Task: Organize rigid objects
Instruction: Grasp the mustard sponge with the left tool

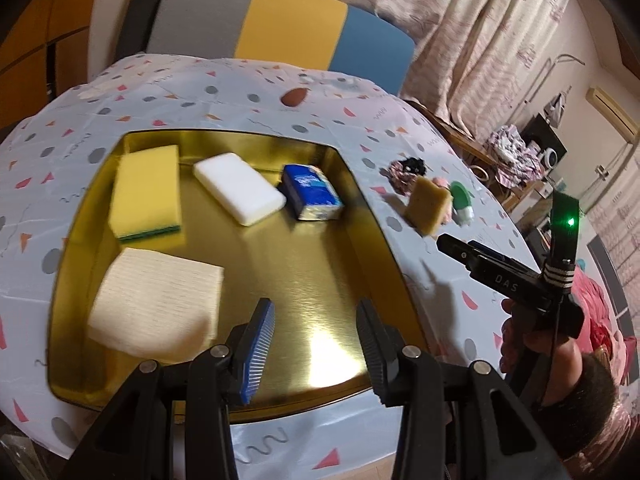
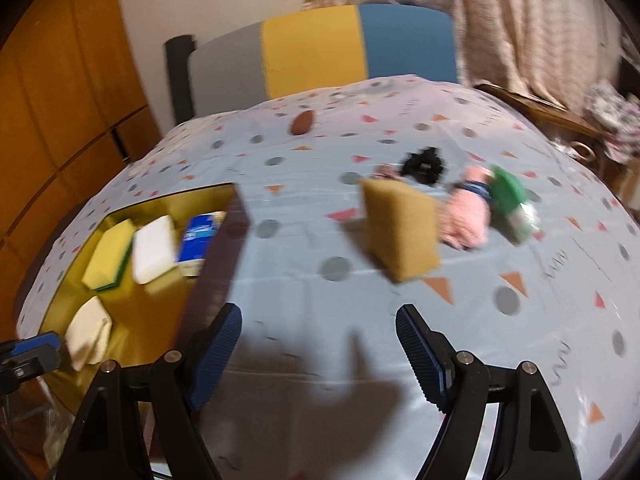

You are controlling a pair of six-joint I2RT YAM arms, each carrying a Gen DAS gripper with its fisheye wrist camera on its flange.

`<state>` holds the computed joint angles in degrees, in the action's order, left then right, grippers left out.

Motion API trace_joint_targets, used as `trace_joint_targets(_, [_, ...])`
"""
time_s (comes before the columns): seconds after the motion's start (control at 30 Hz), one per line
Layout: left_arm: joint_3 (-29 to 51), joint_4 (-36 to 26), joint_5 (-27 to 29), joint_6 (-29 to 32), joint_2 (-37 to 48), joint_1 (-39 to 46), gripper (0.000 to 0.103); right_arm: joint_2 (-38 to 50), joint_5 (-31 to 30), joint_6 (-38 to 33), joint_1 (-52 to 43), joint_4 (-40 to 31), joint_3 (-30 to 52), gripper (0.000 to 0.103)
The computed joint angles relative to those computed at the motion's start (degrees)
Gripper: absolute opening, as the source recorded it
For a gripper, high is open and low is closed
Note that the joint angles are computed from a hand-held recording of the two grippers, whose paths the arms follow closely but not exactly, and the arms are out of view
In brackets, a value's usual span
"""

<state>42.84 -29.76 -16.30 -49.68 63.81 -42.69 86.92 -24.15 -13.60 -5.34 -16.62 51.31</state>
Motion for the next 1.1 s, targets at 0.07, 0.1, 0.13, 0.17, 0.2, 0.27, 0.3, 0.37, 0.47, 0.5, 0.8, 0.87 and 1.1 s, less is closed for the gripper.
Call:
trace_joint_targets(0.07, [1.60,0.85,0.74,1.00,1.95,-0.31,0.042,0.33,-0.29,-0.06,-2.22,1.46,-0.96,0.080])
trace_joint_targets(0.1, [2.64,1.01,0.86,1.41,3.05,-0.58,0.042,0.76,-0.43,-0.17,-3.45,2.29,-1.41,0.080])
trace_joint_targets(0.13, [3.62,1.12,0.94,1.76,4.06,-0.90,0.042,1.51,-0.32,-0.35,-4.81,3.16,-1.73,0.080])
trace_joint_targets(0.17, [4.78,1.27,1.17,2.25,5.23,-1.09,0.042,2.41,0.25,-0.49,-5.99,3.92,-1.87,0.080])
trace_joint_targets(0.2, [6.59,1.29,1.42,2.98,7.01,-1.21,0.044,3.10,0.60,-0.67,-7.00,4.73,-2.03,0.080])
trace_joint_targets(0.27, [9.97,0.72,1.20,3.91,10.21,-1.57,0.047,4.49,0.60,-1.13,-9.19,6.29,-2.16,0.080])
trace_joint_targets(0.3, [11.76,0.33,1.01,4.34,11.89,-1.76,0.051,5.01,0.45,-1.24,-9.90,6.73,-2.05,0.080])
trace_joint_targets(0.37, [16.44,-0.12,0.87,5.62,16.15,-2.12,0.058,6.52,-0.42,-1.47,-12.00,8.10,-1.60,0.080])
trace_joint_targets(0.47, [22.42,-0.08,1.79,7.31,21.63,-2.11,0.064,8.84,-0.02,-1.54,-13.79,10.71,-0.25,0.081])
trace_joint_targets(0.5, [24.56,-0.11,2.44,7.68,23.63,-1.94,0.064,9.49,0.30,-1.57,-14.25,11.65,0.13,0.081])
trace_joint_targets(0.8, [48.43,-4.64,6.94,10.39,43.53,0.00,0.064,15.27,-0.14,0.95,-17.08,15.82,2.22,0.083])
trace_joint_targets(0.87, [53.65,-6.47,6.79,11.97,47.60,0.34,0.064,15.91,-1.32,1.92,-18.03,15.70,2.56,0.084])
trace_joint_targets(1.1, [76.41,-18.08,8.76,16.12,64.13,2.57,0.064,18.03,-5.23,4.12,-20.24,15.49,3.41,0.084])
